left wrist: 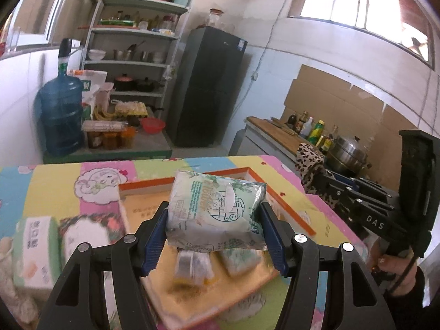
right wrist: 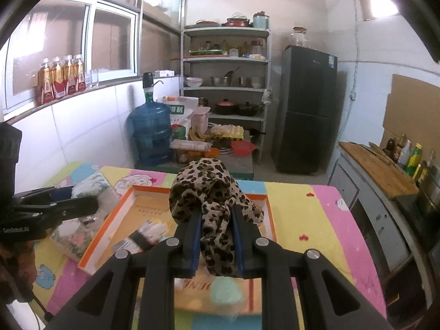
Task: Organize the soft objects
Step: 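Carry the wipes pack with the left gripper while the right gripper carries the leopard cloth over the box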
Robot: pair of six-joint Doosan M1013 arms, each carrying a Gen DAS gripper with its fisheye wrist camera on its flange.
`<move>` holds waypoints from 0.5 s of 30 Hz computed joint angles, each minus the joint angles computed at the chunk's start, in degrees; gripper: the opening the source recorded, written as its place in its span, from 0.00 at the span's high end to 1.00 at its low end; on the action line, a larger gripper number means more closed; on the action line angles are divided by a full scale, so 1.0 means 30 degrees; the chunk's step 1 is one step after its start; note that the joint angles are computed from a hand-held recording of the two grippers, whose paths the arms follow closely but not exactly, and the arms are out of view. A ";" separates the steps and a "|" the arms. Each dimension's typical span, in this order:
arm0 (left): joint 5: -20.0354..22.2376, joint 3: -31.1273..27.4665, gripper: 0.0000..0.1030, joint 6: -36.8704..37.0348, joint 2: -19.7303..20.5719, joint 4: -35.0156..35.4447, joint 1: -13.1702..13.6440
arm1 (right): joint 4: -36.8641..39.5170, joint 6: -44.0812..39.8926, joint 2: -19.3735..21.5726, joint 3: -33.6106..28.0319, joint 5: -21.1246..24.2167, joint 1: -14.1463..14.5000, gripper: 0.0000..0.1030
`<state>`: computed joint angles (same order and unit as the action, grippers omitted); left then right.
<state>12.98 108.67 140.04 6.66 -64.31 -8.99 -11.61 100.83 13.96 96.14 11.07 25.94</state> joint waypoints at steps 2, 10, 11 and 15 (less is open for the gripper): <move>-0.0007 -0.0672 0.37 -0.2760 0.0496 0.2611 -0.0154 | 0.3957 -0.4157 0.0472 -0.0758 0.0758 -0.0360 0.80; 0.1648 -0.3123 0.37 -1.0744 0.2499 0.9826 -0.0295 | 0.8428 -0.8434 0.3030 -0.4100 0.5119 -0.1399 0.80; 0.1822 -0.3347 0.37 -1.1345 0.2696 1.0300 -0.0283 | 0.7980 -0.8120 0.3333 -0.4454 0.5540 -0.1395 0.80; 0.2851 -0.4346 0.37 -1.3198 0.3549 1.1549 -0.0177 | 0.6967 -0.7543 0.4238 -0.5489 0.6593 -0.1377 0.80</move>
<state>21.53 95.63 100.45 17.31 -29.67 -9.52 9.29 78.20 26.68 79.68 30.85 21.81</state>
